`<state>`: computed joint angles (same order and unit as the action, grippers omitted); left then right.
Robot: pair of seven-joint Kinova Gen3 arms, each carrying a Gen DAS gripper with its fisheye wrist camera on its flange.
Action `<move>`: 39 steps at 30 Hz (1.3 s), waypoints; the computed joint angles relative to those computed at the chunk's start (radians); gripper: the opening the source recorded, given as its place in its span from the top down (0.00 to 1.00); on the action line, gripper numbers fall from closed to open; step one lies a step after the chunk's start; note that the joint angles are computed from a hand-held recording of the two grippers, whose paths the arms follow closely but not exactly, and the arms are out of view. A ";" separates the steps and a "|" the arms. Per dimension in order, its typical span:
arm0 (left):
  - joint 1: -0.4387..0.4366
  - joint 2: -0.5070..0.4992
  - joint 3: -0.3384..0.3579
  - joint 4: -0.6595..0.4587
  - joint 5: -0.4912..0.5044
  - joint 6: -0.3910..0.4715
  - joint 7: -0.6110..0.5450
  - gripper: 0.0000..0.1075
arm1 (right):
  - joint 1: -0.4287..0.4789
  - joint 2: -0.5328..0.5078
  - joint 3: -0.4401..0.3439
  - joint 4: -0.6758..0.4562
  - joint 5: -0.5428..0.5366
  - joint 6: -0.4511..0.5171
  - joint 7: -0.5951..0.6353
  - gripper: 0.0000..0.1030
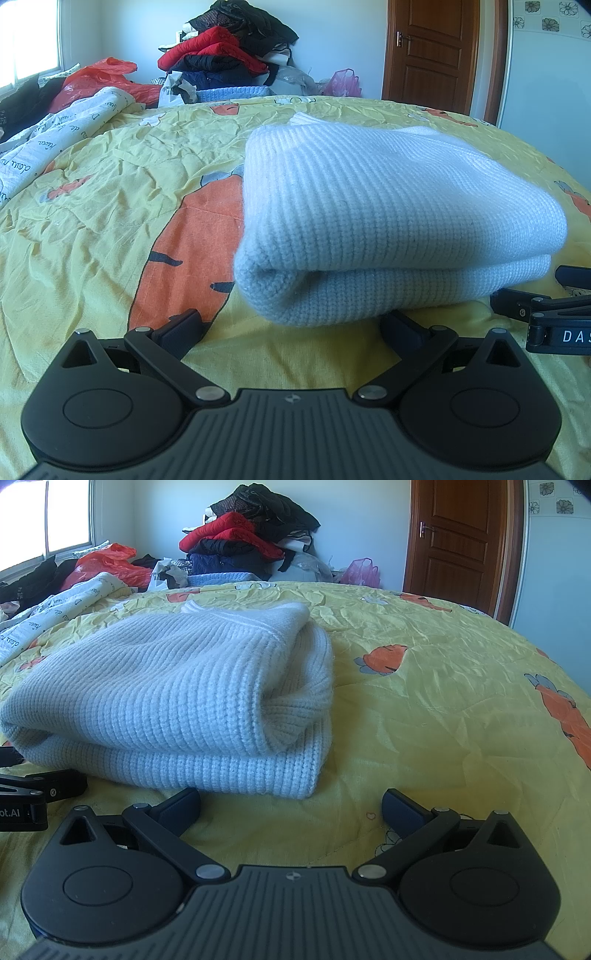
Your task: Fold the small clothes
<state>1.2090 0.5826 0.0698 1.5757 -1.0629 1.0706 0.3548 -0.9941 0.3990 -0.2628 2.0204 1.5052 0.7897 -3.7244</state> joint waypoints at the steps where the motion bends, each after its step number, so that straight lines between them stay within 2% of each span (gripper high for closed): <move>1: 0.000 0.000 0.000 0.001 0.000 0.000 0.000 0.04 | 0.000 0.000 0.000 0.000 0.001 0.000 0.000 0.01; 23: -0.010 -0.007 0.007 -0.011 0.028 -0.003 -0.034 0.04 | 0.000 -0.002 0.001 -0.001 -0.007 -0.003 0.005 0.01; 26: -0.046 -0.023 0.031 -0.038 0.094 -0.006 -0.122 0.04 | 0.003 -0.012 -0.002 0.005 -0.014 -0.012 0.007 0.01; 29: -0.051 -0.035 0.034 -0.057 0.148 -0.002 -0.161 0.04 | 0.012 -0.045 -0.010 0.023 -0.030 -0.041 0.001 0.00; 32: -0.018 -0.050 0.019 -0.048 0.138 -0.002 -0.120 0.04 | 0.019 -0.094 -0.020 0.056 -0.021 -0.068 -0.062 0.00; 34: 0.004 -0.056 0.017 -0.051 0.125 0.013 -0.096 0.04 | 0.017 -0.120 -0.030 0.072 -0.012 -0.053 -0.089 0.00; 39: 0.015 -0.107 0.027 0.005 0.077 -0.038 0.014 0.04 | 0.012 -0.145 -0.042 0.051 -0.102 -0.001 0.018 0.00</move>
